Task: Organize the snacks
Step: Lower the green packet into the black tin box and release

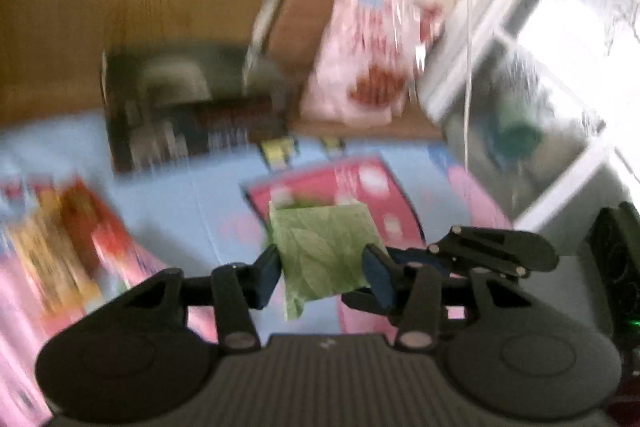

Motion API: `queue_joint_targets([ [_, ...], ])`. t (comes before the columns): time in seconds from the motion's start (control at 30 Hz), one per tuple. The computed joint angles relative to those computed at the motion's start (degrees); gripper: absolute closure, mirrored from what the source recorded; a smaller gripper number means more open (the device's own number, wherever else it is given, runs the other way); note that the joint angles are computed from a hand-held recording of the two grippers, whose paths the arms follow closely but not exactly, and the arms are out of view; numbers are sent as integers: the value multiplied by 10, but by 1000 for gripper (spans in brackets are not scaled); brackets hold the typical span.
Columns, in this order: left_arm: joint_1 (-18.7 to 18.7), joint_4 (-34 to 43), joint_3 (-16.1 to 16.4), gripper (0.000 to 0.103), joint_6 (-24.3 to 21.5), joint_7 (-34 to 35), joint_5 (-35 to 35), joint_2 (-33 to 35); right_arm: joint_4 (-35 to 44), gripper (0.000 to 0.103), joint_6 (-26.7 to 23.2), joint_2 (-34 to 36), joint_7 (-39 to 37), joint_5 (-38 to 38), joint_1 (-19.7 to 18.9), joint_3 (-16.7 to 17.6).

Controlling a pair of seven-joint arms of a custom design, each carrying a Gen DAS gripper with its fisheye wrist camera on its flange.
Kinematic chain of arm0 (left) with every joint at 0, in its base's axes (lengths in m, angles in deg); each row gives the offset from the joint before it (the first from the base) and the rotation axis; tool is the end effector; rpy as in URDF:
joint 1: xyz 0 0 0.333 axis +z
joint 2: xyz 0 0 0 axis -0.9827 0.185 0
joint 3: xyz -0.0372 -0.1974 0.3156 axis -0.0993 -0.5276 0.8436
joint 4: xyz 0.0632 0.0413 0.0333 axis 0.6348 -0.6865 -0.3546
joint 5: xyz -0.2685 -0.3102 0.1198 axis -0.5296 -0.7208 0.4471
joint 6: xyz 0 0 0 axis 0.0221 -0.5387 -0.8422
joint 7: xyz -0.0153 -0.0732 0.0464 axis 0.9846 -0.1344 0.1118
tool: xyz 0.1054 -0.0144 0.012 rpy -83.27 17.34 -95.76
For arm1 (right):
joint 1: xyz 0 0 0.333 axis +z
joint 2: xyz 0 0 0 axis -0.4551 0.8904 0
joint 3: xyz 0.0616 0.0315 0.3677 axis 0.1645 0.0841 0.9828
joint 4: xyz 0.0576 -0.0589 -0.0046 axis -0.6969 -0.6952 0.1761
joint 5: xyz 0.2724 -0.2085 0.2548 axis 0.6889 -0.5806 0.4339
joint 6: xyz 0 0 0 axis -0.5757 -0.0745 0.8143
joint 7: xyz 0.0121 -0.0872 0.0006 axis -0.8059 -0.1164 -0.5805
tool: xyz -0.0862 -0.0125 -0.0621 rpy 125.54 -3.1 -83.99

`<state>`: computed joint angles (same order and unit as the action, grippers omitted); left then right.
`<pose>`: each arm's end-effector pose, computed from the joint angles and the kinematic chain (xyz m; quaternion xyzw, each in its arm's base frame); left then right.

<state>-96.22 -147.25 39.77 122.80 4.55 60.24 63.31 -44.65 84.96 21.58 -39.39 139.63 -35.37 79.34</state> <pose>0.6772 -0.2488 0.3251 -0.6665 0.6225 -0.3835 0.1457 0.7044 0.0068 0.2559 -0.8125 0.2325 -0.1004 0.5251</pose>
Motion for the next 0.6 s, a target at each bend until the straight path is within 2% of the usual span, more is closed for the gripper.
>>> queue_joint_targets([
  [0.07,-30,25,47,55,9,1,-15,8,28,73,3,10,2,24,4,10],
  [0.1,-33,43,58,51,8,2,-22,17,49,73,13,20,2,39,9,16],
  [0.2,-28,112,79,45,-9,-5,-40,56,132,73,41,65,31,52,28,30],
  [0.3,-16,189,89,43,-43,-25,-47,103,216,73,99,114,60,43,54,45],
  [0.43,-12,274,111,26,-85,-73,-46,163,326,68,177,187,113,4,89,58],
  [0.5,-24,285,134,23,-95,-101,-42,174,361,63,202,211,146,-25,102,59],
  [0.6,-24,243,140,17,-55,-122,-22,156,360,57,214,215,147,-24,80,84],
])
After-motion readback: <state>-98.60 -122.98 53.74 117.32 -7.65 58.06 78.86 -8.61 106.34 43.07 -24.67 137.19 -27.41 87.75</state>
